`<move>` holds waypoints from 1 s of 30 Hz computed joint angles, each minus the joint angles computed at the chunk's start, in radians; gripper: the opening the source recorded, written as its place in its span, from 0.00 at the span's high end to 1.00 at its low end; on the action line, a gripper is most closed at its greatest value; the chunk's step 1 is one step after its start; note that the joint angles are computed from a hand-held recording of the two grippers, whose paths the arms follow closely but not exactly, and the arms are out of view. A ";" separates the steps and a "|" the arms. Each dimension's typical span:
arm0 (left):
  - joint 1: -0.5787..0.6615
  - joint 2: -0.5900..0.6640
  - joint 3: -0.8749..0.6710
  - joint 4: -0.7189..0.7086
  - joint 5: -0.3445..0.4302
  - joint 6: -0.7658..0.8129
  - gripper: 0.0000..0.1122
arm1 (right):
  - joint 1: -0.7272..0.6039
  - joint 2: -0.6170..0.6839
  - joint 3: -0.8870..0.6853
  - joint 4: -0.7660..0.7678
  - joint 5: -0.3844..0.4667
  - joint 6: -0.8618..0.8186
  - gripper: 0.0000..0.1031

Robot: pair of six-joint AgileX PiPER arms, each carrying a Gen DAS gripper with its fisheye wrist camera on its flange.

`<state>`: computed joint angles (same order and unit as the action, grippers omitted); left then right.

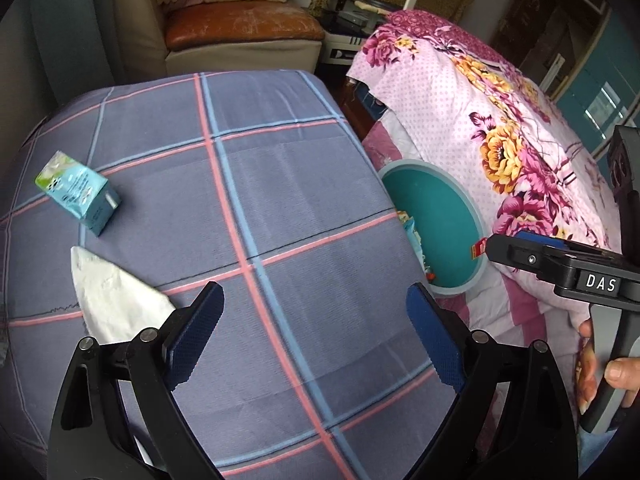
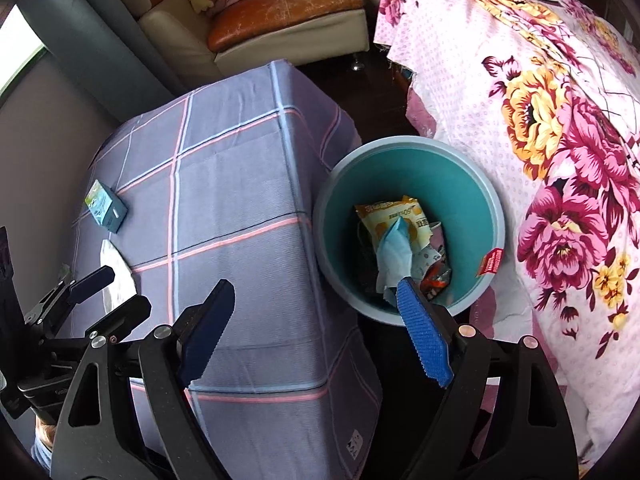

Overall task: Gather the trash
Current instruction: 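Move both open grippers back over the table toward the clear lid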

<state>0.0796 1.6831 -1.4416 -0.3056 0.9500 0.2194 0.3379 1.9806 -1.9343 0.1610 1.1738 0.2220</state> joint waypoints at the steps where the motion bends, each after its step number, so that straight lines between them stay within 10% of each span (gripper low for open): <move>1: 0.024 -0.018 0.021 -0.010 0.002 0.016 0.17 | 0.013 -0.005 0.005 -0.001 -0.003 0.005 0.23; 21: 0.531 -0.223 0.398 -0.064 0.040 0.355 0.17 | 0.269 -0.023 0.117 -0.006 -0.046 0.054 0.23; 30: 0.537 -0.252 0.460 -0.046 -0.005 0.363 0.17 | 0.308 0.007 0.109 0.014 -0.049 0.054 0.23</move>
